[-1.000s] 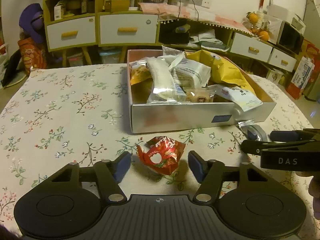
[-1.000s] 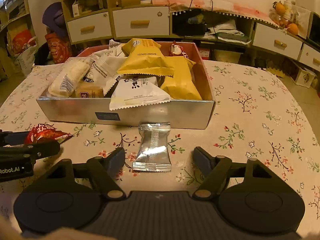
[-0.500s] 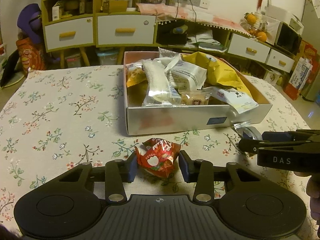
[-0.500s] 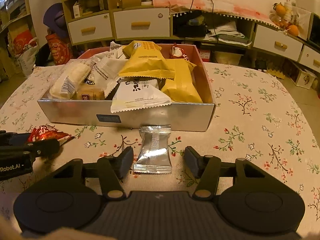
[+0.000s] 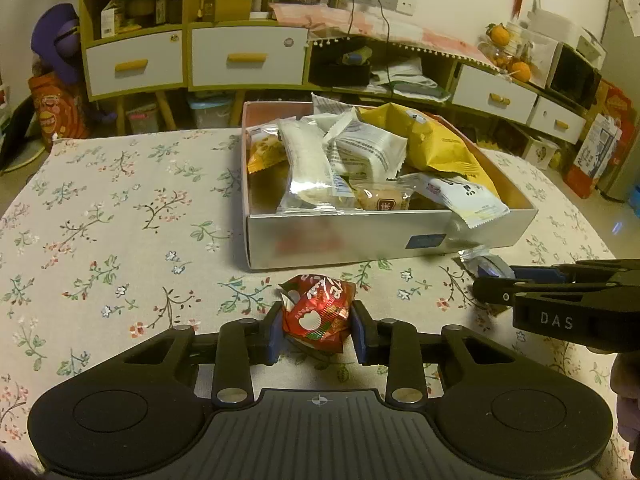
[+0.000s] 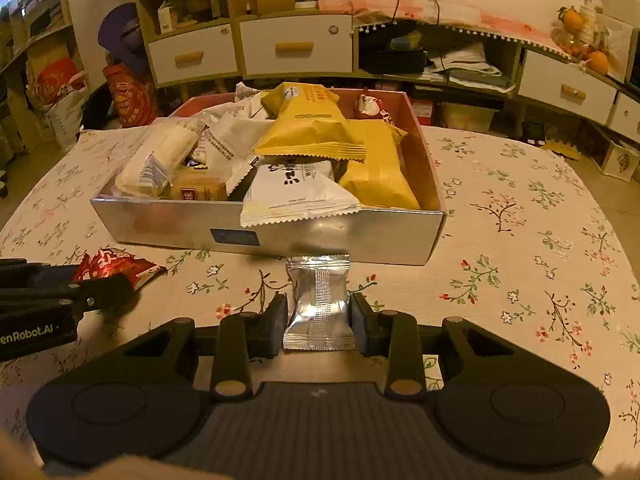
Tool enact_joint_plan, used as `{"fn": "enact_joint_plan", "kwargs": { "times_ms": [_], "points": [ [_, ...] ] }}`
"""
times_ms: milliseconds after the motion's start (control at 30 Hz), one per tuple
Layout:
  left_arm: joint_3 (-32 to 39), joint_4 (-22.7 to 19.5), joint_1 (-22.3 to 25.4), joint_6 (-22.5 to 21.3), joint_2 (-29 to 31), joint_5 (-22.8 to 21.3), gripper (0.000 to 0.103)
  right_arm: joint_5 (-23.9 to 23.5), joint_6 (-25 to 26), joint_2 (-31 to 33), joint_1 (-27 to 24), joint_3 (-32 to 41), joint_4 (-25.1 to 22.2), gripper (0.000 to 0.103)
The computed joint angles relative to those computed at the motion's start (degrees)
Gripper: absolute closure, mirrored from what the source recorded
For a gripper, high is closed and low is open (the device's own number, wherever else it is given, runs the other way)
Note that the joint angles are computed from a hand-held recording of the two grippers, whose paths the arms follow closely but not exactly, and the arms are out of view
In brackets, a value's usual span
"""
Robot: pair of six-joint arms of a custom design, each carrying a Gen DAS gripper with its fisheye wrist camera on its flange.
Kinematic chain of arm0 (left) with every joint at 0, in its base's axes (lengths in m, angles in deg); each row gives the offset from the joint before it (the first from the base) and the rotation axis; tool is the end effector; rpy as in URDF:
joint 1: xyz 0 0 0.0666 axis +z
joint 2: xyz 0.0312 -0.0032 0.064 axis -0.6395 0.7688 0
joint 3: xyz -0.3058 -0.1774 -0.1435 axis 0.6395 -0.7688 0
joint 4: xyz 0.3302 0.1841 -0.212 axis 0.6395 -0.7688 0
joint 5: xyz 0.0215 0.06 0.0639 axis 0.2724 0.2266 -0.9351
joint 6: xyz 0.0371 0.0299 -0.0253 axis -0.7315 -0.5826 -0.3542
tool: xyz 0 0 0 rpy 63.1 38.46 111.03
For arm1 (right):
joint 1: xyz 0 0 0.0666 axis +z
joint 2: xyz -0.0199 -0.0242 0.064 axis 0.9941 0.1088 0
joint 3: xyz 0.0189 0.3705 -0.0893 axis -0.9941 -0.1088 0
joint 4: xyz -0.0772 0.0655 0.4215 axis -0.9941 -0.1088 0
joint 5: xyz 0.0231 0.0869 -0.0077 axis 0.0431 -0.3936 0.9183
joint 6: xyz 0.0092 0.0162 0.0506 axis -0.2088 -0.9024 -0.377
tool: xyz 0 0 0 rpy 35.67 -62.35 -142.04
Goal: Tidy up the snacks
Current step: 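Grasp the red candy wrapper with the left gripper while the right grasps the silver foil packet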
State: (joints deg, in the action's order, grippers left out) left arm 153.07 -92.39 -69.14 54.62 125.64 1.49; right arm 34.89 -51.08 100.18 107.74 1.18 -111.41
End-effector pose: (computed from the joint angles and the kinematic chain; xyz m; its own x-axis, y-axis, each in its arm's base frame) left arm 0.5341 -0.3033 0.4039 -0.6643 0.2396 -0.7080 0.4439 0.8886 -0.1158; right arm 0.4524 0.1893 0.4263 -0.7616 0.1293 -0.6350 0.1243 0.9908 0.0528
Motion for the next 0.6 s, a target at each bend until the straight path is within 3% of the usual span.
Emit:
{"fn": "enact_joint_plan", "kwargs": {
  "times_ms": [433,600],
  "points": [
    [0.17,-0.18,0.14,0.44,-0.49,1.31,0.074,-2.47,0.27,-0.66,-0.12,0.12,0.19,0.079],
    [0.32,-0.31,0.13,0.44,-0.65,1.84,0.075,-3.81,0.33,-1.12,-0.14,0.12,0.58,0.087]
  ]
}}
